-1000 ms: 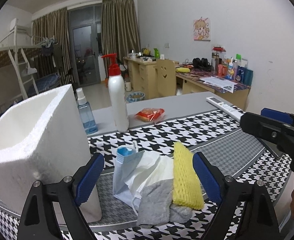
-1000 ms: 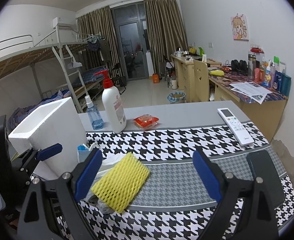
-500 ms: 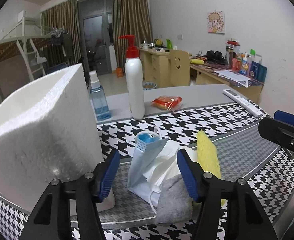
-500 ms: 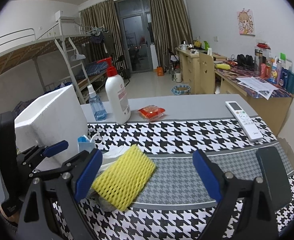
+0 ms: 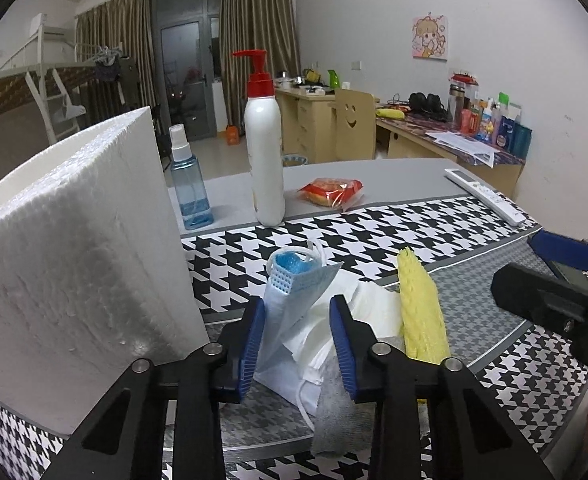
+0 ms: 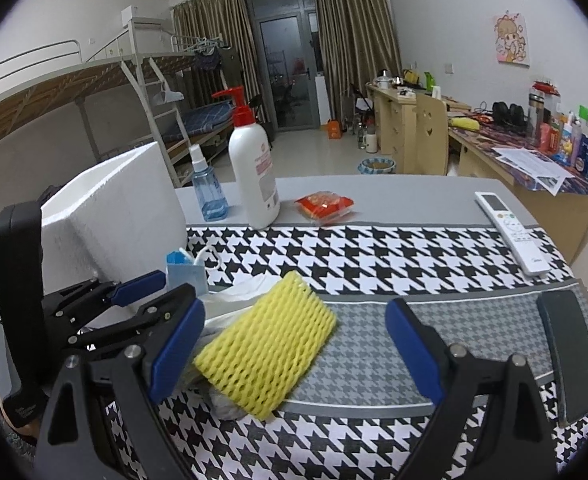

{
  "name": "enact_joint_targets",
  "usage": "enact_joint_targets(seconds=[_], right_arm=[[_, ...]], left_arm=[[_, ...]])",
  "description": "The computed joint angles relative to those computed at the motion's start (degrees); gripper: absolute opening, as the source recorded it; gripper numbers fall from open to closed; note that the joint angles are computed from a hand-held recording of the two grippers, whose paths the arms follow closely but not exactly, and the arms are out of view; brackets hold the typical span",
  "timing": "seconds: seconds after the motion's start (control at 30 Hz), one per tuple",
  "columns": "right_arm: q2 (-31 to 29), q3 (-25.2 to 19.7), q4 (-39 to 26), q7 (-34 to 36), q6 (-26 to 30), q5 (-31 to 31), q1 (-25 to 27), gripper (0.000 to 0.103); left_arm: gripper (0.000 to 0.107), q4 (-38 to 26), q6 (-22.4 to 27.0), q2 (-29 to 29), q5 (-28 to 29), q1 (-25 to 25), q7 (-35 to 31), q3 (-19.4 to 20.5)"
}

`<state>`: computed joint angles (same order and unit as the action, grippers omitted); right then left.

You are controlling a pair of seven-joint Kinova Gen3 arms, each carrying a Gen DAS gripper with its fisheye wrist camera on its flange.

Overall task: Organize soft objects
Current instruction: 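Close left gripper on the blue face mask while right gripper closes on the yellow mesh sleeve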

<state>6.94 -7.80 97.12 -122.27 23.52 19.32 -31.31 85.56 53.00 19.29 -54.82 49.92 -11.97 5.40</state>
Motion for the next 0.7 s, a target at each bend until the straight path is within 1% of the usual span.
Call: enact_joint_targets(seconds=[0.27,0.33,0.4,0.5,0.7], right_arm=[[2.02,-0.20,-1.92,2.75,2.37,-2.40,-0.01,0.094],[2.62,-0.38,-2.57,3.98,3.07,-3.61,0.27,0.092],[3.15,-0.52,-3.11,5.34,3.60,-4.91,0.54,0.091],[4.22,-0.62,-4.13,6.96,4.70,-6.51,0.70,0.087],[6.15,-0.50,-6.10,9.64,7.09,-9.42,1.00,0.076]], left_arm=[[0.031,-0.23,-1.22,0.03,2.95,-1.45,-2.31,0.22],[0.024,-0.13,-1.65,-0.07,3.62,-1.69,-2.62,0.11],[0.021,-0.09,-1.95,-0.17,4.20,-1.93,-2.86,0.00],[0.015,-0.01,-2.32,-0.31,5.19,-2.32,-3.52,-0.04],[0.013,1.49,-4.97,-1.23,5.86,-3.02,-3.64,-0.08]])
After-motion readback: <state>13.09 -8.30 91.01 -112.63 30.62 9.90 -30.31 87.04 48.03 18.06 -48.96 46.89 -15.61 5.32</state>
